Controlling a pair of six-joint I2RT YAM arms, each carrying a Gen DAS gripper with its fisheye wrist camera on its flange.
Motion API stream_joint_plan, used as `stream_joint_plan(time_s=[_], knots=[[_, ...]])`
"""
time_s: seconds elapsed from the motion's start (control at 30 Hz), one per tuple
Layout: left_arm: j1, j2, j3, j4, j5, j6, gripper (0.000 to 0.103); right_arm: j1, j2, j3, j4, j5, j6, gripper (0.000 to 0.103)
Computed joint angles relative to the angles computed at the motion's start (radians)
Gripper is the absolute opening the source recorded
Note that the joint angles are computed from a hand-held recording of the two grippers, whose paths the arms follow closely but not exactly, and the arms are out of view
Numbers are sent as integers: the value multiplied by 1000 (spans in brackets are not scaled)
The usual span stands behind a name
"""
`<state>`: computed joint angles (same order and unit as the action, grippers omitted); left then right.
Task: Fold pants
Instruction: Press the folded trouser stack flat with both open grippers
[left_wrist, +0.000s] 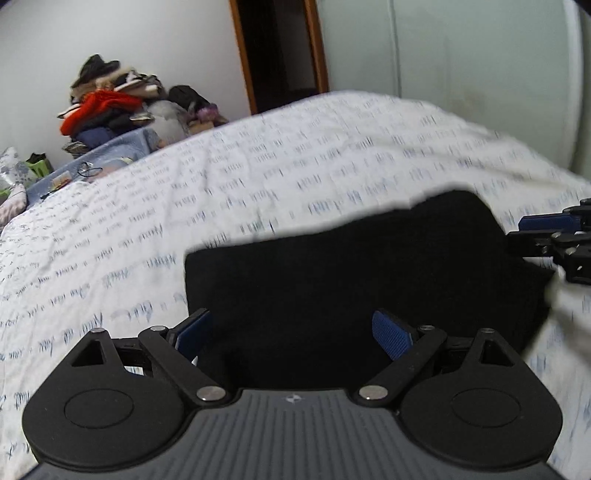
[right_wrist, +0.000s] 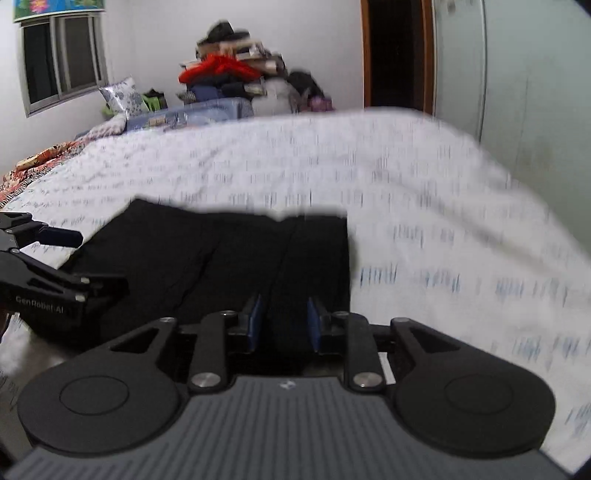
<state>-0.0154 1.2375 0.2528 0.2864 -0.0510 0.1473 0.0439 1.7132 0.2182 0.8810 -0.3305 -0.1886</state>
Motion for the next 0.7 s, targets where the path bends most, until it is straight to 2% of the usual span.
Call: stream_joint_plan(time_s=[0.07,0.13,0.2,0.27,0.3,0.33,0.4,0.47,0.57,0.67,0.7], knots=[[18,46,60,-3,29,-34,94,45,-24,40,-7,43,2,29],[30,160,127,31,39,-61,97,82,19,103,15,59,-4,41],[27,297,208,32,-20,-95,97,115,97,209,-35,91,-1,42],[38,406,280,-1,-40,-107,97,141,192,328,-128,133,-14,44],[50,419,288,-14,-31,-124,97,150,238,374,-165,159,-26,48],[64,402,269,1,-11,-137,97,159,268,382,-141,177,-31,54],[66,362,232,25,-15,-134,97,161,239,330,-89,185,-17,55],[52,335,213,26,-56,-136,97,151,178,249,-35,165,-10,59],[49,288,183,15,-60,-160,97,150,68,110,49,162,12,65],[51,237,150,-8,-48,-191,97,168,-19,-10,120,187,42,73],[46,225,137,-6,-52,-198,97,174,-41,-41,135,191,48,81]])
